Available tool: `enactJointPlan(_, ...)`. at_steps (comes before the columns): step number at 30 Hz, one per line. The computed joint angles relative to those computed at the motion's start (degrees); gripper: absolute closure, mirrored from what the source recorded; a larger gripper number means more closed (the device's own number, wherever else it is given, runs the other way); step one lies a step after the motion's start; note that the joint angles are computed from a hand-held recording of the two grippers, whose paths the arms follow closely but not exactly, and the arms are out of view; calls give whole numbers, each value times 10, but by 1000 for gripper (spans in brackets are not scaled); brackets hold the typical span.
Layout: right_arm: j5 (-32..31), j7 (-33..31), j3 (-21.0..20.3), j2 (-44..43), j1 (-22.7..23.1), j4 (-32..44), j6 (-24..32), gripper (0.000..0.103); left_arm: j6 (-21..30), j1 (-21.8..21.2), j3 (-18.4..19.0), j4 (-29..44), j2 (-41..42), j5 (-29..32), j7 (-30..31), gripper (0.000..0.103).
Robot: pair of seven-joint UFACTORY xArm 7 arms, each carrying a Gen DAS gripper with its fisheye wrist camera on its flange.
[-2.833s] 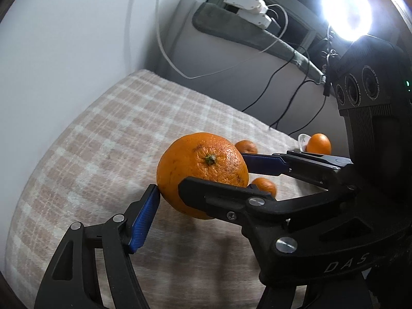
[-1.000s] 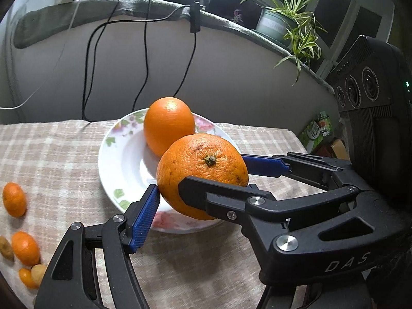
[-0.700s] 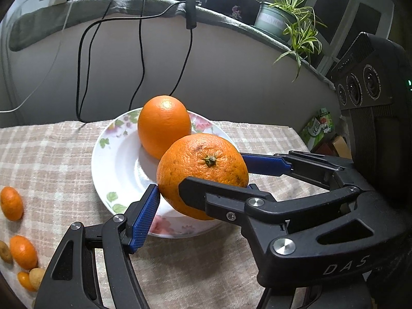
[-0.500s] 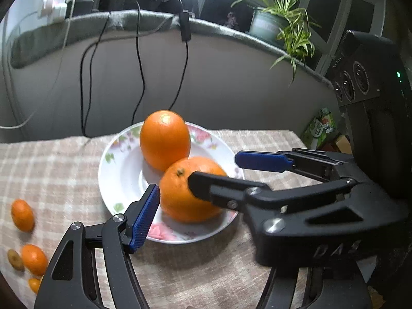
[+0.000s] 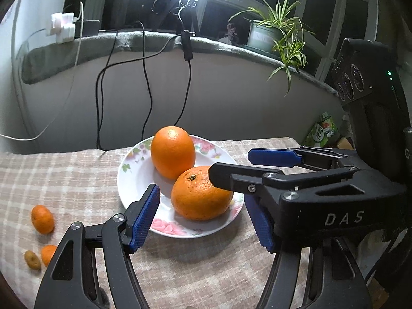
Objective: Organize fruits
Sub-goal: 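Lower the bumpy orange beside the first orange and open the right gripper, then withdraw the right gripper from the plate toward the dark plums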
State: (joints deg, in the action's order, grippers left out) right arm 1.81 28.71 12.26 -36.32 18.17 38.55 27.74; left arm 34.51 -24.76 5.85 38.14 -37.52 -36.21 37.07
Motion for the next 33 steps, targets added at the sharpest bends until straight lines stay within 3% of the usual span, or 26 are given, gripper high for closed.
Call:
enactJointPlan(16,-52,53,57,6,-9,23,-1,29,23,38,43,-32,-54,24,30,37)
enactJointPlan(25,-68,66,70,23,16,23,-17,29,65,105,74,-48,-70,60,49,40)
enactJointPlan(33,-57,56,69,61,54,23,-50,30,122,177,107,-63,-78,81,53,51)
